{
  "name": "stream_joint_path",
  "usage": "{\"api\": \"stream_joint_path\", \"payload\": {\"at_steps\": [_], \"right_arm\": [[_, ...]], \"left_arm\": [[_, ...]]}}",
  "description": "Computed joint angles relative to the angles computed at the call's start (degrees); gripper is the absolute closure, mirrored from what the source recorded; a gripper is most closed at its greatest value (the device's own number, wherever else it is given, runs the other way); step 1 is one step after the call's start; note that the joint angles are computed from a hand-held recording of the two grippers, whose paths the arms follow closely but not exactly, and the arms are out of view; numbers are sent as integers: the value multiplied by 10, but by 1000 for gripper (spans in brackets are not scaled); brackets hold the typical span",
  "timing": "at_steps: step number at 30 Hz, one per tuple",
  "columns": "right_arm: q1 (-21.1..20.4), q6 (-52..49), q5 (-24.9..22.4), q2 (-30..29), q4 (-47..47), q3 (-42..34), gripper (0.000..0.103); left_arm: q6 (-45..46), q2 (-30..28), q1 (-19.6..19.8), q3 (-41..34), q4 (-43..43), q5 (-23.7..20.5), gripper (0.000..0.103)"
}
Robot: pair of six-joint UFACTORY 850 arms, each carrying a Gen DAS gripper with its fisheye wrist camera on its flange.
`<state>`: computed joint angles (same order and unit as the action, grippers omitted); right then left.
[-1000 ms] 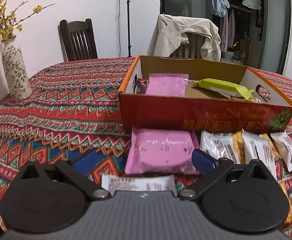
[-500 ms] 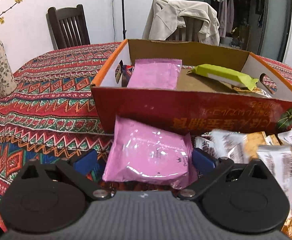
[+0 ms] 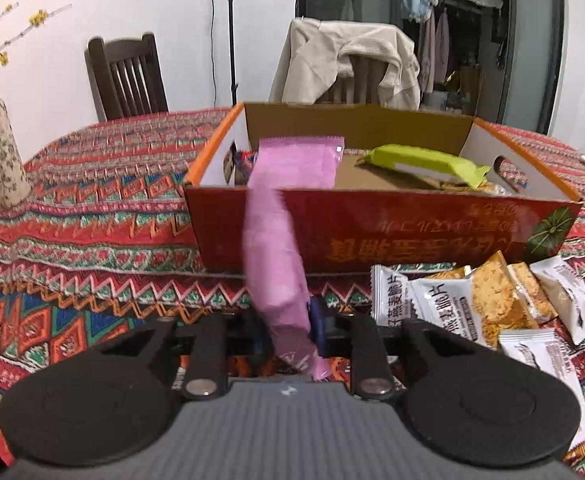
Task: Organize snacks
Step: 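Carry both pink packs over the box and open both grippers to drop them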
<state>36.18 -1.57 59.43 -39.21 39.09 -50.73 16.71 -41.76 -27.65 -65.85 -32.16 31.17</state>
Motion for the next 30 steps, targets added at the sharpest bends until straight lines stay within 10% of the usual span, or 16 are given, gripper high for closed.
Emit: {"api": "stream_joint_path", "payload": {"at_steps": [30], "right_arm": [[5, -114, -18, 22, 1, -85, 50]], "left_arm": [[-70, 68, -21, 41, 99, 147, 83]]}}
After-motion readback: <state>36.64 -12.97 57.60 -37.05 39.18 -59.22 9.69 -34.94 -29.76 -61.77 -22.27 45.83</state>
